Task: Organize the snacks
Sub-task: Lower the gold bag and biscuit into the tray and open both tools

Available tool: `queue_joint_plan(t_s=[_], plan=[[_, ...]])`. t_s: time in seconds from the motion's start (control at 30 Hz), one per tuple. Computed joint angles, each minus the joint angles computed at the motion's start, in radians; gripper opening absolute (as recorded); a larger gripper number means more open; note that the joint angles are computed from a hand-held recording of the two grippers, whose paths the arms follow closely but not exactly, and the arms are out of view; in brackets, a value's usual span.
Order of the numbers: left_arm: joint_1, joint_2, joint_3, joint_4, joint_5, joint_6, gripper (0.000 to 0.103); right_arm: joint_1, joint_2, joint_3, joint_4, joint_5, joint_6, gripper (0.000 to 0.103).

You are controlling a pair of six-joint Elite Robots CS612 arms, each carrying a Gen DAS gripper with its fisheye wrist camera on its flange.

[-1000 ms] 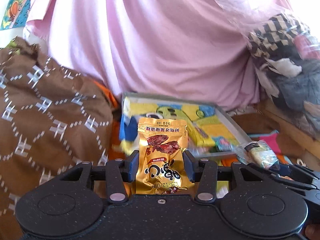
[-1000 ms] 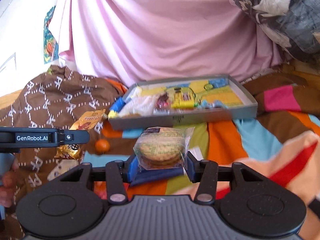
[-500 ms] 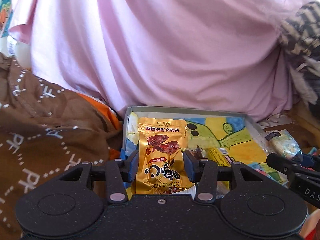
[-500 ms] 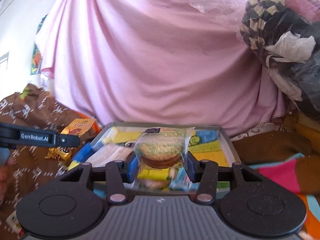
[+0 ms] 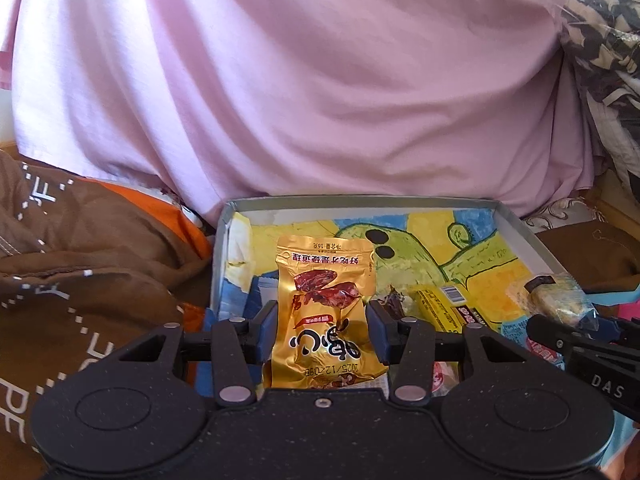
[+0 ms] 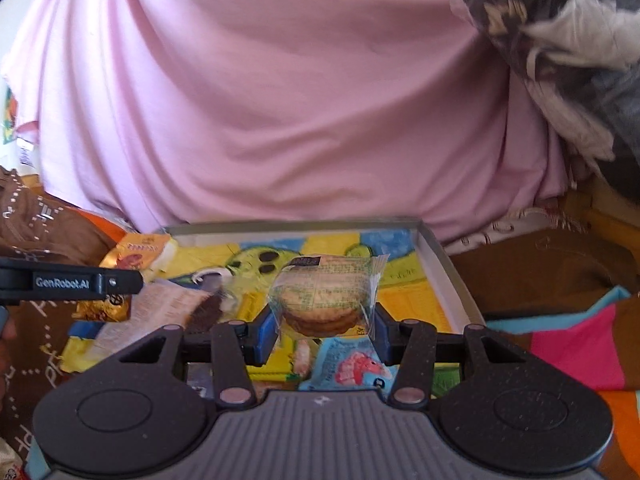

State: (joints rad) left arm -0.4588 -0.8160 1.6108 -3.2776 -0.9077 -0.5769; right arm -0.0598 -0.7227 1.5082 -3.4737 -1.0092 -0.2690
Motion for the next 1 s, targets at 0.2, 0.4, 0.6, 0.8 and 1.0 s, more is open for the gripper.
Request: queue_joint_plan(t_s=[0.2, 0.4, 0.6, 0.8, 1.0], plan=[[0.001, 0.006, -0.013, 0.02, -0.011, -0.003, 0.05, 0.005, 0.011, -0.03, 0.073, -0.037, 0.039, 0.053], [0.013, 0.001, -0.026, 0.092, -0.059, -0.032, 0.058, 0.011, 0.014, -0.038, 0.099, -0.053, 0.036, 0.053], [0.007, -0.009, -0.004, 0.058, -0.033, -0.061, 0.086, 0.019, 0.018, -0.046, 0.122, -0.063, 0.012, 0.06], [-0.008, -0.028, 0.023, 0.035, 0.023, -0.077, 0.092, 0.017, 0.023, -0.041, 0.087, -0.052, 0.021, 0.08], [-0.028, -0.056, 0.066, 0.007, 0.097, -0.051, 0.099, 0.007, 0.019, -0.021, 0.013, -0.017, 0.028, 0.097]])
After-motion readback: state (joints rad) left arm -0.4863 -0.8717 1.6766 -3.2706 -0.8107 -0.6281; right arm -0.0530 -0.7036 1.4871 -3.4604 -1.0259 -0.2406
